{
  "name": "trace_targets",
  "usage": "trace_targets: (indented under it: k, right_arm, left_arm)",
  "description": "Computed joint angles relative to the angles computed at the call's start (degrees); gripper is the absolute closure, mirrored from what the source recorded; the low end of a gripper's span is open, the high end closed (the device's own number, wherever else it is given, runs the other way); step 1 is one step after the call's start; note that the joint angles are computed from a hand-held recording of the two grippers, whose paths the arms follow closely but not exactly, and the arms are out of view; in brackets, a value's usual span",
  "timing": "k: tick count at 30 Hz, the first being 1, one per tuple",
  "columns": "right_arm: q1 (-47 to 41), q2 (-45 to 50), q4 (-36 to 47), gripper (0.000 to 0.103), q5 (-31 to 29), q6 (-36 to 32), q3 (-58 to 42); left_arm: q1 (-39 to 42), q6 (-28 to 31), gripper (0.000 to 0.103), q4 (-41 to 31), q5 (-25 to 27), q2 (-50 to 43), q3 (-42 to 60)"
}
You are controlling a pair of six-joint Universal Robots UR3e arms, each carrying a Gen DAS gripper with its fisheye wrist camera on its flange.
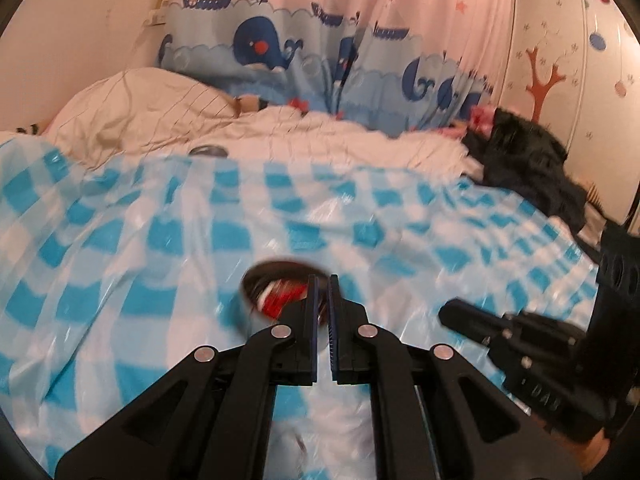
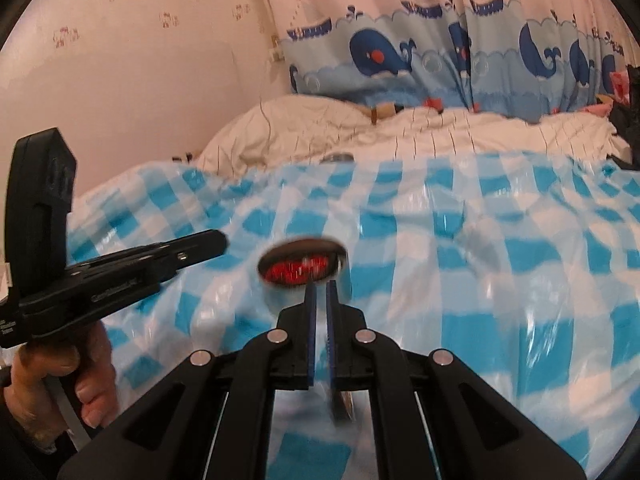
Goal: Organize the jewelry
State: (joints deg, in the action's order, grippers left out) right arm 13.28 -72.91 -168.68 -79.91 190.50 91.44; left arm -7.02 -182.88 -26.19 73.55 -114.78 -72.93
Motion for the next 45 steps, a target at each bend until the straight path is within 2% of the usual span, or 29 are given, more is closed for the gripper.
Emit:
trace_targets:
  k: [2, 5, 6, 7, 9, 11, 12, 13, 16, 19, 21, 26, 27, 28, 29, 30, 31, 40, 45]
  right_arm:
    - [-1.1, 0.3, 0.4, 0.098, 1.1, 0.4, -0.9]
    - [-3.0, 0.1, 9.6, 0.097, 4.8, -1.9, -4.1]
    - [-2.9, 0.1, 13.9, 0.091, 4.5, -3.5, -5.4]
    - [-2.6, -0.1, 17.9, 0.067, 3.5, -4.8, -6.3]
    - [-2.6, -2.0, 19.9, 0.043, 1.7, -5.2, -3.8]
    - [-3.2, -4.5, 21.1, 0.043, 1.8, -5.8, -0.3]
    - [-3.9, -6.2, 21.9, 0.043, 3.2, -6.3, 2.1]
    - [-4.2, -7.6, 21.8, 0.043, 4.0, -6.8, 4.4]
    - [-2.8, -8.4, 22.2, 0.043, 3.9, -8.9, 6.6]
    - [1.1, -6.6, 21.7, 0.043, 0.7, -12.1, 5.1]
    - [3.9, -4.5, 22.9, 0.035, -3.4, -13.7, 3.2]
    - [5.1, -0.9, 26.2, 0.036, -5.1, -13.6, 1.0]
    - [4.8, -1.1, 26.3, 0.053, -4.7, -13.5, 1.2]
    - [4.4, -1.2, 26.3, 0.073, -4.3, -13.2, 1.4]
    - [3.9, -1.5, 26.5, 0.080, -3.9, -12.8, 1.8]
    - [3.7, -1.6, 26.6, 0.097, -4.0, -12.6, 1.9]
    - [3.5, -1.9, 26.3, 0.097, -3.9, -12.4, 2.1]
    - [2.1, -5.4, 17.5, 0.097, -3.9, -10.0, 5.7]
    - [1.8, -4.3, 14.6, 0.097, -5.4, -8.6, 2.9]
  left_arm:
    - [0.3, -1.2, 0.099, -2.1, -1.4, -2.8, 5.1]
    - [2.3, -2.5, 0.099, -6.8, -5.1, -4.7, 9.7]
    - [3.1, -1.9, 0.099, -9.0, -6.4, -4.4, 9.8]
    - [3.5, 0.1, 0.098, -12.9, -6.1, -3.7, 9.9]
    - [3.6, 3.6, 0.095, -16.6, -3.3, -1.4, 6.6]
    - [3.7, 5.2, 0.087, -16.6, -0.6, 1.9, 0.4]
    - [3.7, 5.6, 0.077, -16.7, 0.9, 3.4, -2.7]
    - [3.8, 5.6, 0.072, -15.9, 2.5, 5.2, -6.7]
    - [3.3, 6.7, 0.070, -15.8, 5.5, 6.9, -12.1]
    - [2.1, 8.7, 0.063, -14.7, 9.3, 7.6, -15.1]
    - [2.1, 9.1, 0.057, -14.2, 9.9, 8.3, -16.8]
    - [2.1, 9.4, 0.055, -15.0, 9.9, 8.2, -18.1]
    - [2.3, 9.4, 0.057, -14.4, 9.6, 8.4, -18.7]
    - [2.5, 9.4, 0.071, -14.2, 9.1, 8.4, -18.8]
    - [2.4, 9.5, 0.080, -14.4, 9.1, 8.3, -18.7]
    - [2.3, 9.7, 0.094, -14.4, 9.7, 8.2, -18.7]
    - [2.2, 9.9, 0.099, -14.1, 9.9, 8.3, -18.8]
    - [4.7, 8.8, 0.100, -8.7, 3.1, 12.9, -21.9]
    - [3.4, 6.8, 0.100, -8.2, 3.2, 9.5, -15.1]
